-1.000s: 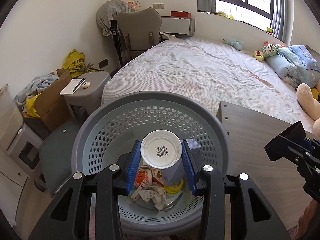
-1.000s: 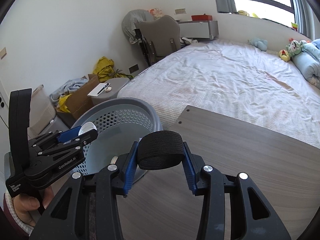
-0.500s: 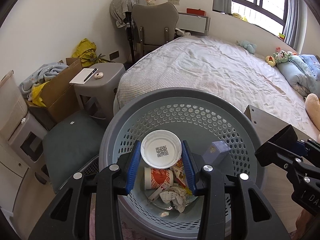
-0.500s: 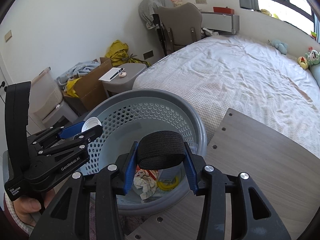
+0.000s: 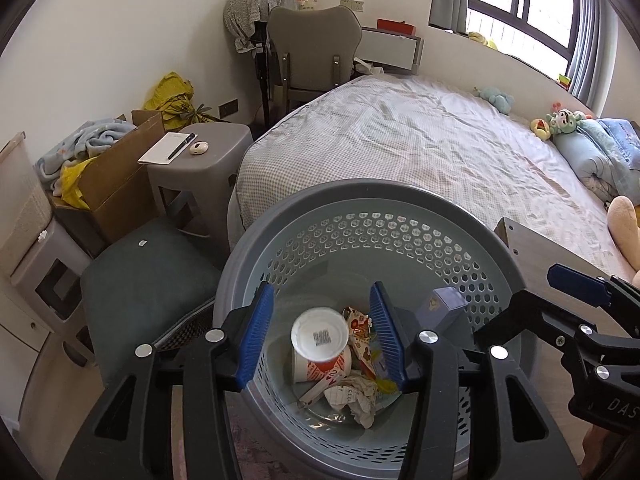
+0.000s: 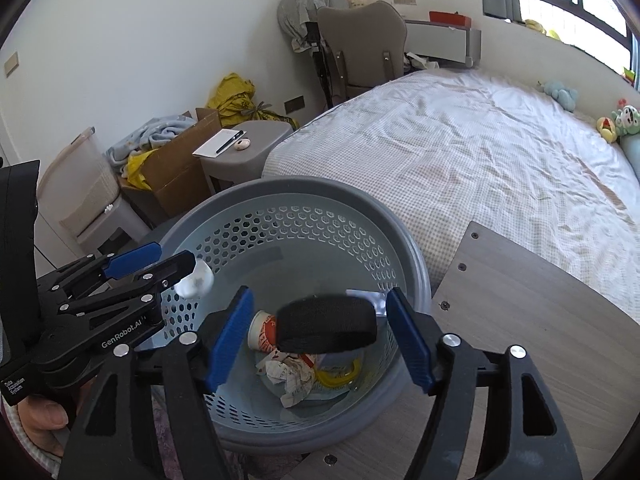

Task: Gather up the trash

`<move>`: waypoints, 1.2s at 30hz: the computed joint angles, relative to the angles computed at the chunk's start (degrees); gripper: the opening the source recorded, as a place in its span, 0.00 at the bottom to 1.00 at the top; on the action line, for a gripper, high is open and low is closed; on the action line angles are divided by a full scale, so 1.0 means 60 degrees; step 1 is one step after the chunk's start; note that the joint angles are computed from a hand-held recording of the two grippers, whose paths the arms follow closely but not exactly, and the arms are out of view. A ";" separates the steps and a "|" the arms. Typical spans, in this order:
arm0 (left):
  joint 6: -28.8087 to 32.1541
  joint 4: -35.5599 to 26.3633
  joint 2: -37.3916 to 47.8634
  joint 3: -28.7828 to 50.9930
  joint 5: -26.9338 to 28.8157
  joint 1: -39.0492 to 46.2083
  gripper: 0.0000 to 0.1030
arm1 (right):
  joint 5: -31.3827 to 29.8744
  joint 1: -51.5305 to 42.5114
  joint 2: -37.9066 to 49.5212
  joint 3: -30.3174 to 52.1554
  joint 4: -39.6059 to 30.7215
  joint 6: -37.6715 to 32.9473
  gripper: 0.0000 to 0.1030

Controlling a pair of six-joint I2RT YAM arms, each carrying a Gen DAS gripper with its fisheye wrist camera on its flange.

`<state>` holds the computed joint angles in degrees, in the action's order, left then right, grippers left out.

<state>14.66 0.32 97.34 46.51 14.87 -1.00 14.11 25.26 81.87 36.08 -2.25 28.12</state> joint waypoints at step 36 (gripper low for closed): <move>0.0065 -0.0460 -0.0711 -0.0336 -0.0603 -0.0026 0.79 | 0.0333 0.0203 -0.0654 -0.0531 -0.0060 0.0444 0.82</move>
